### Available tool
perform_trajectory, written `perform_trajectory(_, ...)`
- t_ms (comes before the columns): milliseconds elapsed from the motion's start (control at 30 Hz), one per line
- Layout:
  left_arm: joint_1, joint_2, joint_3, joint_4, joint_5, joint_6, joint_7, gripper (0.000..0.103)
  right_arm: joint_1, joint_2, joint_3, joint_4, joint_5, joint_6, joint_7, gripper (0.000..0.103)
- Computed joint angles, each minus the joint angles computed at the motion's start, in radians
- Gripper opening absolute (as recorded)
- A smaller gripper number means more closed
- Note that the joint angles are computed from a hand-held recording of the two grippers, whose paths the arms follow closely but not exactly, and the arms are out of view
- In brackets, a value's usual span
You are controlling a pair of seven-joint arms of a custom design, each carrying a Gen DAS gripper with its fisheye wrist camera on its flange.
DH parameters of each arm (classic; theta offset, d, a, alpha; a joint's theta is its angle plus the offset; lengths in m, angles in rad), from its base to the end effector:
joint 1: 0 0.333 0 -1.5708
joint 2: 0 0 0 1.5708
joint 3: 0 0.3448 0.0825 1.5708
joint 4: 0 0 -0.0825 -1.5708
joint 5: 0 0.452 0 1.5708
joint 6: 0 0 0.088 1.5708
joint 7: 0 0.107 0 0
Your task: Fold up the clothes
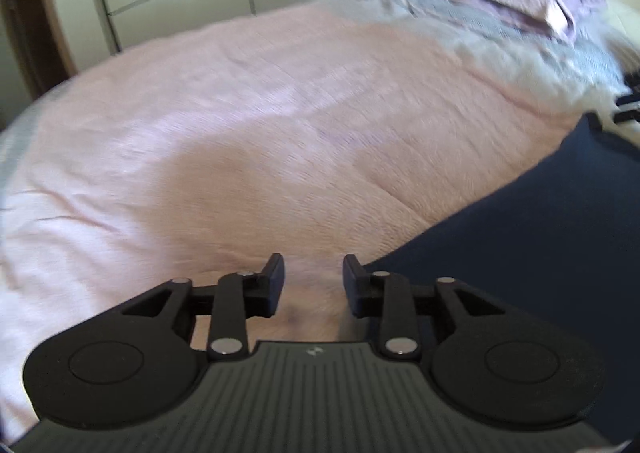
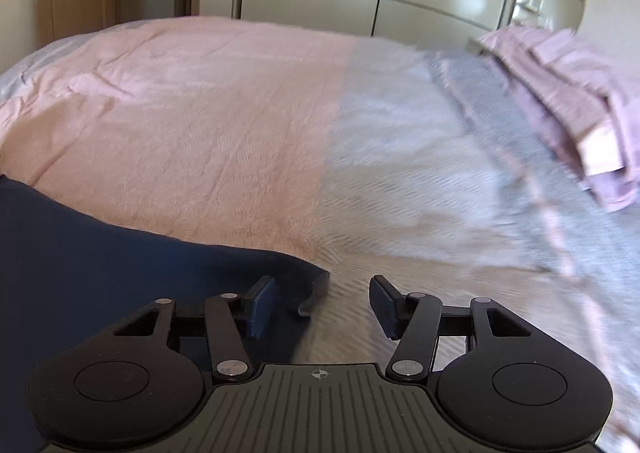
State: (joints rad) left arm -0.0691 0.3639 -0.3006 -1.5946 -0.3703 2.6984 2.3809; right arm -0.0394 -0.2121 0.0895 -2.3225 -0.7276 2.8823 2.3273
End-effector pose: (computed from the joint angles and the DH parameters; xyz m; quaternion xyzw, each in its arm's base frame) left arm 0.7462 -0.2393 0.5190 -0.3256 0.8570 -0.3426 0.2052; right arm 0.5659 0.0687 0.4970 -0.6224 0.6646 -0.3363 0.2405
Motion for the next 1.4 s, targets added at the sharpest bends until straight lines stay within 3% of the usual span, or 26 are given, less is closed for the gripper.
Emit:
perform_trajectory(100,0.062,-0.132,-0.017,-0.118,-0.11,0.018,0.07,0.034,0.042,-0.133,0.003,-0.088,0.067,0.001,-0.044,0.056)
perform_trajectory(167,0.082,-0.242,0.001,-0.22,-0.192,0.022,0.127,0.039,0.082,-0.228,0.017,-0.158,0.136,0.006,-0.086,0.056)
perform_trajectory(367,0.075,-0.568,0.136,-0.525,-0.381,-0.077,0.337,0.042,0.239,-0.47,0.073,-0.344,0.338,-0.024,-0.139,0.056)
perform_trajectory(500,0.053,-0.762,0.24,-0.717,-0.368,-0.153,0.403,0.046,0.317,-0.597,0.172,-0.431,0.424,-0.119,-0.121,0.056)
perform_trajectory(600,0.053,-0.857,0.275,-0.832,-0.272,-0.185,0.409,0.046,0.39,-0.646,0.201,-0.475,0.485,-0.208,-0.102,0.056)
perform_trajectory(700,0.048,-0.932,0.29,-0.941,-0.176,-0.139,0.434,0.046,0.394,-0.696,0.259,-0.486,0.482,-0.302,-0.037,0.056)
perform_trajectory(800,0.009,-1.016,0.323,-1.046,-0.129,-0.042,0.486,0.046,0.405,-0.759,0.29,-0.493,0.471,-0.348,0.037,0.056)
perform_trajectory(933,-0.043,-1.084,0.379,-1.118,-0.091,0.02,0.501,0.048,0.441,-0.775,0.305,-0.483,0.445,-0.374,0.064,0.056)
perform_trajectory(1033,-0.101,-1.127,0.395,-1.192,-0.043,0.16,0.557,0.052,0.459,-0.741,0.312,-0.46,0.418,-0.396,0.046,0.057)
perform_trajectory(1200,-0.199,-1.078,0.428,-1.263,0.052,0.431,0.64,0.054,0.489,-0.697,0.349,-0.419,0.347,-0.546,-0.006,0.057)
perform_trajectory(1233,-0.206,-1.063,0.43,-1.263,0.067,0.461,0.635,0.052,0.499,-0.698,0.351,-0.418,0.334,-0.572,-0.015,0.058)
perform_trajectory(1400,-0.167,-1.015,0.38,-1.228,0.116,0.47,0.539,0.005,0.565,-0.735,0.369,-0.443,0.277,-0.681,-0.06,0.06)
